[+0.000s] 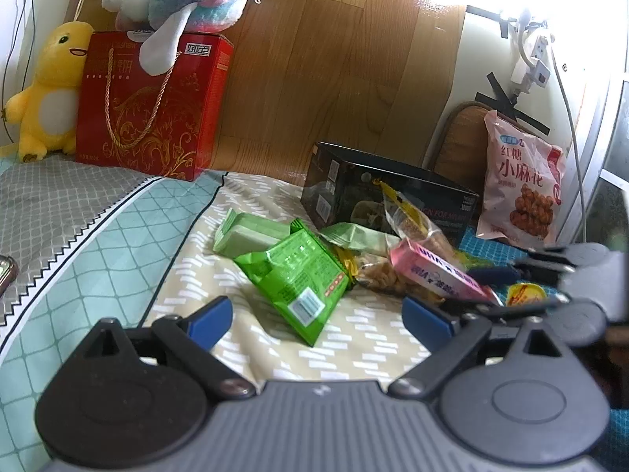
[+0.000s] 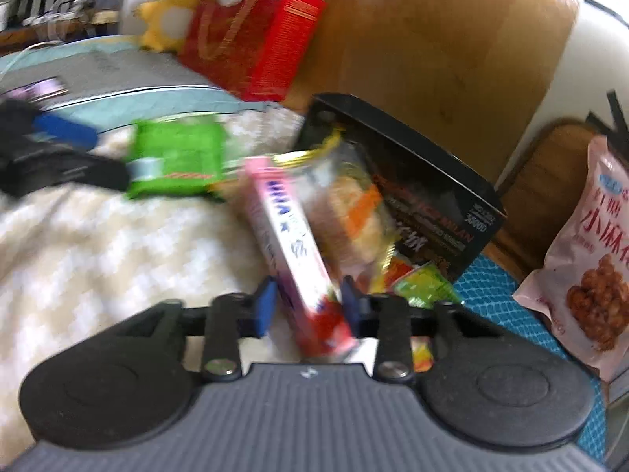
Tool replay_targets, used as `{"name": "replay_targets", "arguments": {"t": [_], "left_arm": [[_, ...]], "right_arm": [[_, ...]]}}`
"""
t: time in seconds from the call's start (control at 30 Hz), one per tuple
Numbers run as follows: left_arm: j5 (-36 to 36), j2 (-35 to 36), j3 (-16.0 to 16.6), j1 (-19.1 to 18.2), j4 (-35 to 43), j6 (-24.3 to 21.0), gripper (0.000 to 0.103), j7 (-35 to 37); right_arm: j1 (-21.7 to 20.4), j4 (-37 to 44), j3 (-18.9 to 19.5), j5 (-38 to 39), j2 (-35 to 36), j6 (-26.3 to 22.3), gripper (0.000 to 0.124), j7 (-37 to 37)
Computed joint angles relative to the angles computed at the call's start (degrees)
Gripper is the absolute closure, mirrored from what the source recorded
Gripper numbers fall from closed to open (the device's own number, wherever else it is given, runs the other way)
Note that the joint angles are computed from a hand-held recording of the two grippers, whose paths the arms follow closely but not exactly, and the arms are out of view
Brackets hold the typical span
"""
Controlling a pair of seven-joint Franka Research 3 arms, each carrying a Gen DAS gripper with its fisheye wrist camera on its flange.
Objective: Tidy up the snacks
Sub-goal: 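Grasp the pink UHA candy box with the right gripper and lift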
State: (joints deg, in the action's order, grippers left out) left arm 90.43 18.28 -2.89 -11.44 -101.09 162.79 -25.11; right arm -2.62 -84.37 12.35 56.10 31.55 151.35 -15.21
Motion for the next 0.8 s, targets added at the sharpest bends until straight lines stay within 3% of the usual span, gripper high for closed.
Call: {"name": "replay_targets", "arguments": {"t": [0.1, 0.2, 0.27, 0.3, 0.4, 0.5, 0.57, 0.7, 0.73, 0.8], "left_arm": [[0.0, 0.0, 0.0, 0.3, 0.0, 1.3, 0.012, 0.5], [5.8, -0.1, 0.3, 1.2, 0.4, 5.7, 0.012, -4.0], [5.7, 0.7, -0.4, 2.8, 1.3, 10.2, 0.016, -3.0], [3.8, 1.1, -0.7, 3.6, 1.6, 12.2, 0.018, -0.9], [-6.7, 2.6, -1.3, 5.1, 2.3, 17.2, 0.024, 10.1], [-19.4, 4.7, -5.6, 7.6, 4.2, 17.4, 0.024, 26.1], [-28.5, 7.4, -12.2, 11.2, 7.0, 14.9, 0.021, 40.5], [-38.3, 14.1, -18.4, 12.3, 14.8, 7.0, 0.019, 58.3], [-40.6, 15.5, -19.4, 12.4, 16.1, 5.4, 0.022, 61.2], [-46.0, 17.3, -22.1, 13.7, 17.1, 3.3, 0.043, 66.2]], "right_arm": [[-2.2, -8.6, 0.5, 3.3, -6.2, -1.2, 0.097, -5.9], [-3.0, -13.4, -0.5, 8.6, -9.9, -2.1, 0.093, -10.7], [-2.4, -13.9, -2.2, 10.3, -10.5, -2.5, 0.073, -8.6], [-2.2, -13.6, -3.2, 10.8, -10.4, -3.3, 0.072, -6.4], [-1.6, -13.4, -5.5, 10.4, -10.1, -4.6, 0.072, 0.8], [-2.0, -13.4, -5.7, 12.5, -9.8, -5.9, 0.073, 2.9], [-2.0, -14.0, -5.7, 13.8, -10.1, -6.9, 0.073, 4.0], [-1.7, -14.2, -5.9, 15.5, -10.3, -8.7, 0.080, 4.8], [-1.3, -14.1, -6.2, 14.9, -10.2, -8.7, 0.092, 5.9], [-1.6, -13.7, -6.7, 13.7, -9.8, -10.5, 0.097, 7.9]]}}
